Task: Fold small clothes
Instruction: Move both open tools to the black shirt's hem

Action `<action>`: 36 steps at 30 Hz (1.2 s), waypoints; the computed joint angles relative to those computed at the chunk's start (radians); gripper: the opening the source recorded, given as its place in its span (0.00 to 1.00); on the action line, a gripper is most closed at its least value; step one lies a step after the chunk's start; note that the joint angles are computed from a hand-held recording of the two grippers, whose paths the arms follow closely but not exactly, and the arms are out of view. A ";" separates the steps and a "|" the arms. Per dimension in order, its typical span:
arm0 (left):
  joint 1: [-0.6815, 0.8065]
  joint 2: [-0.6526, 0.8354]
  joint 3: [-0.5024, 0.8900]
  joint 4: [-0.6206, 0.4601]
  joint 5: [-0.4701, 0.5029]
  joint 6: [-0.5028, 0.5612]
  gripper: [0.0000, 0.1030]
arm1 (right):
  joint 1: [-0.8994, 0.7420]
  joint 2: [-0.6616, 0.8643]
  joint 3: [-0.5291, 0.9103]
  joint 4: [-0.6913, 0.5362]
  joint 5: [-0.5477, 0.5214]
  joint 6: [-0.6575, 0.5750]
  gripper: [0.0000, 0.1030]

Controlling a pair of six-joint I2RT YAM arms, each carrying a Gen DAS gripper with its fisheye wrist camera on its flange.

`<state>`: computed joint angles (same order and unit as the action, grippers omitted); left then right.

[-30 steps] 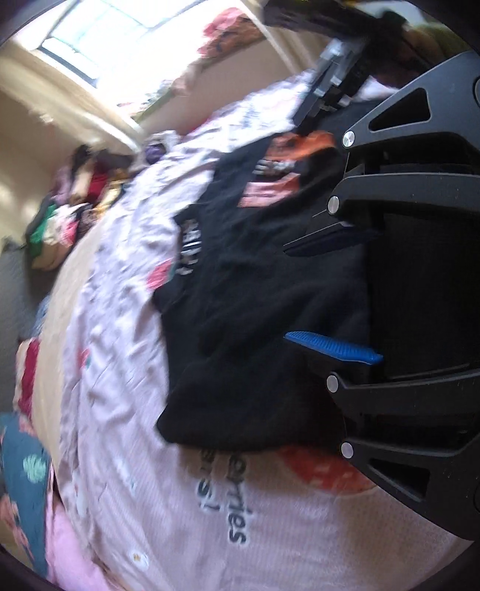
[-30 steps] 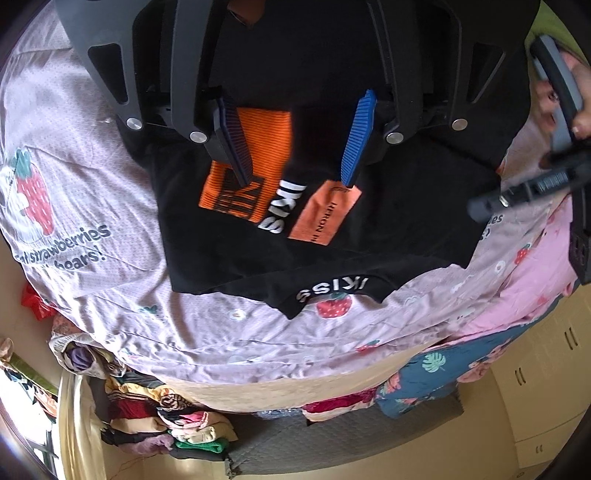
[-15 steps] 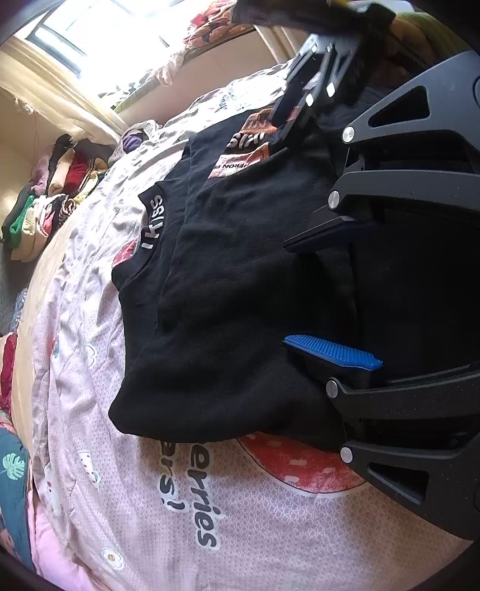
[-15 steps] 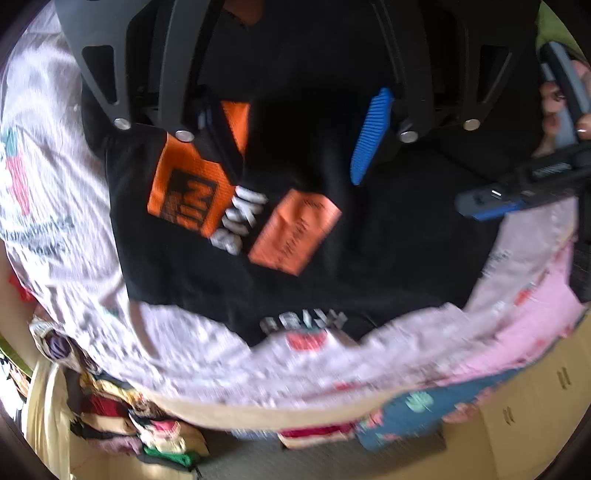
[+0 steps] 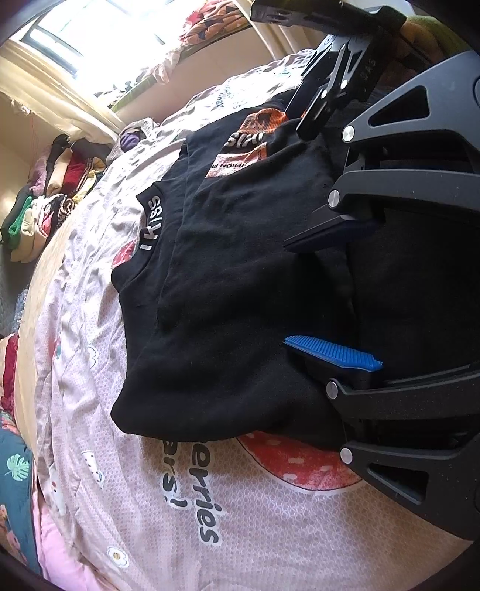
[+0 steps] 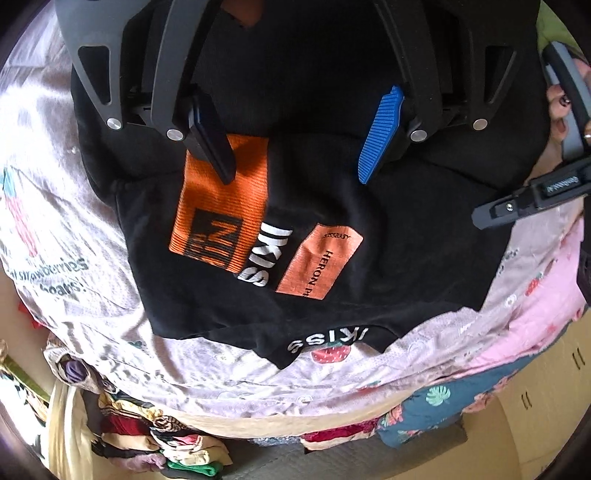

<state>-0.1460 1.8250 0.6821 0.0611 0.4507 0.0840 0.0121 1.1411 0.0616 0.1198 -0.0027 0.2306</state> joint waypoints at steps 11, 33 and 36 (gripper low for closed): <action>0.007 -0.053 -0.024 -0.013 0.014 0.005 0.55 | 0.012 -0.362 -0.014 -0.280 -0.001 0.047 0.82; 0.003 -0.216 -0.079 -0.047 -0.013 0.024 0.91 | 0.089 -0.731 0.040 -0.643 0.090 0.124 0.95; 0.000 -0.235 -0.086 -0.051 -0.016 0.024 0.91 | 0.105 -0.782 0.049 -0.692 0.108 0.138 0.95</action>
<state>-0.1461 1.5904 0.5962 0.0098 0.4347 0.1079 0.1168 0.3589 0.1107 -0.5719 0.1049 0.3683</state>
